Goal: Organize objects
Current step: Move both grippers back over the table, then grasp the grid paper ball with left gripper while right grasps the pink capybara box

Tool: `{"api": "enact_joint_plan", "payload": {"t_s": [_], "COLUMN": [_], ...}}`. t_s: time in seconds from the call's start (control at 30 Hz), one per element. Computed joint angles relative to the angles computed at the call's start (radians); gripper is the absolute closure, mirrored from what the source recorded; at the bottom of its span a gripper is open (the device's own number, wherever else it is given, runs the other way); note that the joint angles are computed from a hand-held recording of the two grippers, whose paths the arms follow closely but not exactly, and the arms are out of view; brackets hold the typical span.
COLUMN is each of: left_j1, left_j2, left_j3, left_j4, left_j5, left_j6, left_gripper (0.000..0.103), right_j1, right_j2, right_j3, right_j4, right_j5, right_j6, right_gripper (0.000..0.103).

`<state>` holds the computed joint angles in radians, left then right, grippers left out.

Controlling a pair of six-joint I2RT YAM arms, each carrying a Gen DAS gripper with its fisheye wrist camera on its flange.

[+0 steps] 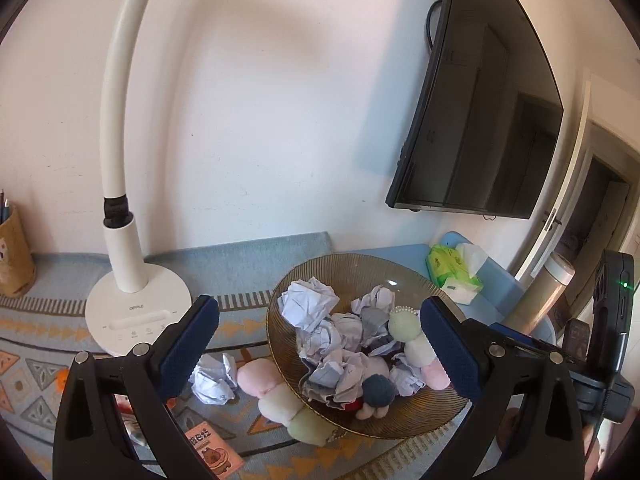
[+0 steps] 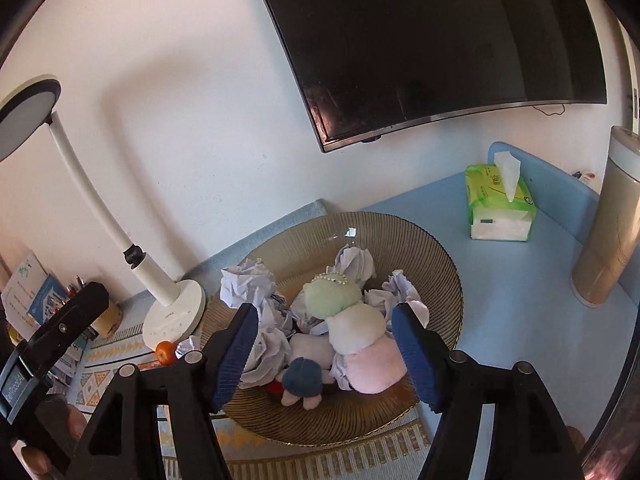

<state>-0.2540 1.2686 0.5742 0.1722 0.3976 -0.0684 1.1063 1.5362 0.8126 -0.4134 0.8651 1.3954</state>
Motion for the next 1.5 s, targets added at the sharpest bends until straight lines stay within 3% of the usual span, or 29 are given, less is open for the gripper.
{"api": "enact_joint_plan", "payload": {"t_s": [0.17,0.27,0.43,0.53,0.6,0.7,0.77,0.83,0.93,1.1,1.27,1.4,1.47,1.5], "left_j1": [0.159,0.299,0.655,0.872,0.969,1.016,1.027,1.052,1.036,1.021,0.975,0.916,0.874,0.849], "left_j2": [-0.266,-0.419,-0.58,-0.586,-0.522,-0.297,-0.095,0.077,0.198,0.147,0.13,0.144,0.101,0.076], "left_j3": [-0.039,-0.038,-0.053,-0.109,-0.168,-0.258,-0.273,-0.259,-0.287,-0.33,-0.337,-0.278,-0.244,-0.228], "left_j4": [-0.161,-0.278,-0.44,-0.486,-0.46,-0.278,-0.151,-0.065,0.093,0.102,0.081,-0.053,-0.141,-0.168], "left_j5": [0.112,0.203,0.439,0.509,0.498,0.374,0.311,0.326,0.285,0.282,0.234,0.208,0.204,0.204], "left_j6": [0.011,0.039,0.16,0.312,0.418,0.511,0.539,0.56,0.55,0.599,0.632,0.717,0.76,0.771], "left_gripper": [0.002,0.002,0.001,0.001,0.001,0.001,0.001,0.001,0.001,0.001,0.001,0.001,0.001,0.001], "right_j1": [0.122,0.177,0.247,0.269,0.272,0.266,0.252,0.235,0.219,0.183,0.168,0.137,0.12,0.107], "right_j2": [0.056,0.111,0.231,0.332,0.429,0.571,0.644,0.684,0.726,0.762,0.732,0.676,0.619,0.618], "right_j3": [0.174,0.283,0.416,0.435,0.453,0.467,0.489,0.492,0.53,0.573,0.506,0.45,0.419,0.453], "right_j4": [-0.166,-0.205,-0.195,-0.102,-0.051,0.059,0.102,0.147,0.117,0.074,0.153,0.197,0.238,0.198], "right_j5": [0.091,0.127,0.167,0.133,0.096,0.05,0.008,-0.032,-0.063,-0.153,-0.194,-0.293,-0.326,-0.335], "right_j6": [0.034,-0.001,-0.051,-0.095,-0.104,-0.138,-0.161,-0.181,-0.177,-0.194,-0.194,-0.178,-0.216,-0.254], "right_gripper": [0.035,0.032,0.015,0.013,0.013,0.013,0.013,0.013,0.013,0.013,0.013,0.013,0.013,0.012]}}
